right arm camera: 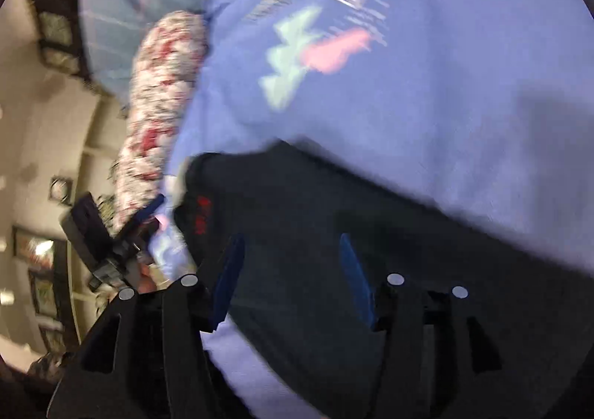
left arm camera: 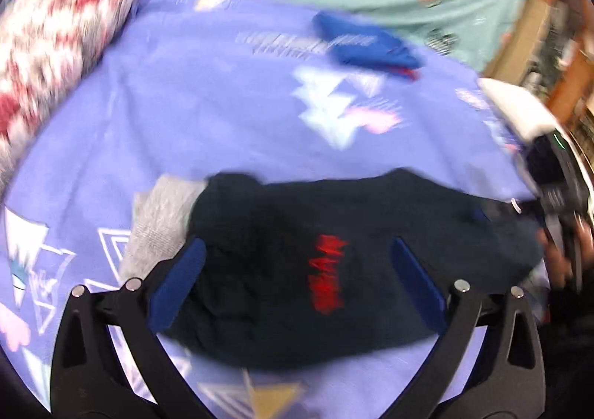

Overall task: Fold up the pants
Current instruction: 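Grasp the leg hem with the right tool and lift it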

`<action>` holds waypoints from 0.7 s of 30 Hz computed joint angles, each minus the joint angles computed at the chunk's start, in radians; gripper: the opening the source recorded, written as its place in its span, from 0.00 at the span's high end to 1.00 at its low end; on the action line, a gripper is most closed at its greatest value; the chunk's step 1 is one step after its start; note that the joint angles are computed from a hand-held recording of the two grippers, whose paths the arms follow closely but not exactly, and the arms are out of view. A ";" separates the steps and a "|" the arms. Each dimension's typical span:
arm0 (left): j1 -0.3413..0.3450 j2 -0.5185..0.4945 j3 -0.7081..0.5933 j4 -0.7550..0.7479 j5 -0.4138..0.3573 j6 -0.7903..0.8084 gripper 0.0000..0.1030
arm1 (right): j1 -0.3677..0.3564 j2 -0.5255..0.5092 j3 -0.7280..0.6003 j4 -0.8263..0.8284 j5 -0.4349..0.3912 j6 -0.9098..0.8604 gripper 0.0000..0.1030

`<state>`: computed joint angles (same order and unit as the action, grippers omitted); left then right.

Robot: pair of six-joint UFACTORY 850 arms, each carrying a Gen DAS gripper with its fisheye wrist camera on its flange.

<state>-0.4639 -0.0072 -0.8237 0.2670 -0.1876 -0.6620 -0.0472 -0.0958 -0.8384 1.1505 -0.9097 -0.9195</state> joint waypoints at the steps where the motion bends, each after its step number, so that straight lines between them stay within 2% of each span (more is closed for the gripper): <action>1: 0.014 -0.030 -0.011 -0.003 -0.021 -0.013 0.02 | -0.021 0.014 0.032 0.047 0.000 -0.035 0.59; 2: 0.029 -0.056 -0.017 -0.025 -0.030 -0.007 0.02 | -0.050 0.047 0.066 0.066 -0.005 -0.050 0.59; 3: 0.039 -0.053 -0.003 -0.035 0.003 0.005 0.02 | -0.080 0.108 0.105 0.068 0.025 -0.066 0.59; 5: 0.031 -0.040 0.009 0.069 0.014 -0.095 0.02 | -0.154 0.247 0.177 0.056 0.112 -0.094 0.56; 6: 0.030 -0.038 0.014 0.108 0.021 -0.135 0.02 | -0.210 0.320 0.210 0.037 0.157 -0.096 0.49; 8: 0.032 -0.031 0.027 0.145 0.039 -0.180 0.02 | -0.335 0.421 0.250 -0.034 0.225 -0.053 0.45; 9: 0.034 -0.026 0.033 0.183 0.051 -0.229 0.02 | -0.373 0.445 0.258 -0.065 0.240 -0.031 0.45; 10: 0.039 -0.023 0.038 0.222 0.061 -0.281 0.03 | -0.447 0.468 0.265 -0.109 0.261 -0.005 0.45; 12: 0.040 -0.023 0.040 0.260 0.065 -0.331 0.04 | -0.521 0.487 0.272 -0.202 0.302 0.074 0.45; 13: 0.033 -0.026 0.036 0.327 0.052 -0.393 0.04 | -0.549 0.476 0.268 -0.247 0.301 0.098 0.45; 16: 0.024 -0.030 0.032 0.439 0.027 -0.488 0.04 | -0.595 0.416 0.251 -0.308 0.278 0.093 0.45; 18: 0.030 -0.023 0.039 0.425 0.040 -0.477 0.04 | -0.578 0.368 0.247 -0.324 0.269 0.085 0.45; 21: 0.034 -0.015 0.049 0.451 0.056 -0.509 0.04 | -0.532 0.338 0.250 -0.408 0.306 0.160 0.45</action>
